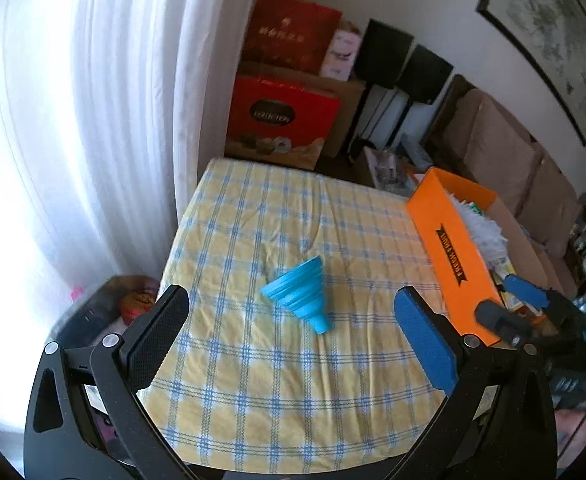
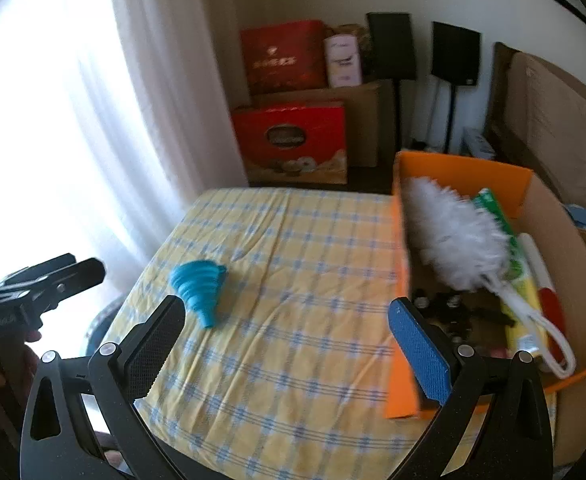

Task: Organize objects
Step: 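Move the right gripper to the blue silicone funnel on the tablecloth, then close the right gripper on the blue funnel and lift it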

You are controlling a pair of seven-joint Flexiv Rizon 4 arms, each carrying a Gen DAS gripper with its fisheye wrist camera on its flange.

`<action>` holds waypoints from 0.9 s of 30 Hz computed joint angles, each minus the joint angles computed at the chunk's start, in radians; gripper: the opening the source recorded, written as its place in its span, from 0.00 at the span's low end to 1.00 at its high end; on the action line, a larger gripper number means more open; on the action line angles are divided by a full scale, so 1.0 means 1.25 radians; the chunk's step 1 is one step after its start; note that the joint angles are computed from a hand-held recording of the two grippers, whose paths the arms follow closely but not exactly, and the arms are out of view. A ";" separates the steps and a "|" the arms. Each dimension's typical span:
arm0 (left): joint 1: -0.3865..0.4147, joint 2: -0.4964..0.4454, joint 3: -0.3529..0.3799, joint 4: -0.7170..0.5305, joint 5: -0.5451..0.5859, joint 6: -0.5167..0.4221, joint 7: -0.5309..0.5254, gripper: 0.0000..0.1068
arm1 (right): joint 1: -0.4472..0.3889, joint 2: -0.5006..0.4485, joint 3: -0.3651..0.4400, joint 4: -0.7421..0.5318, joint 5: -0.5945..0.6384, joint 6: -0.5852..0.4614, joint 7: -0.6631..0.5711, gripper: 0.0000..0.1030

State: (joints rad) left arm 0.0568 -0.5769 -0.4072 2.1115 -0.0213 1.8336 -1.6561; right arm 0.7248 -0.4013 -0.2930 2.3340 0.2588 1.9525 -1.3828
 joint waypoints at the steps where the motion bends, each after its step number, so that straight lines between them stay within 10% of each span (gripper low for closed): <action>1: 0.015 -0.012 -0.014 -0.002 0.002 0.002 -0.003 0.96 | -0.005 -0.008 0.008 -0.002 -0.005 0.006 -0.002 1.00; 10: 0.068 -0.122 -0.080 -0.064 0.009 -0.030 0.012 0.95 | -0.126 -0.123 0.163 -0.075 -0.102 0.042 0.000 0.99; 27: 0.097 -0.248 -0.155 -0.167 -0.075 -0.124 0.120 0.71 | -0.331 -0.260 0.333 -0.204 -0.333 0.009 0.098 0.60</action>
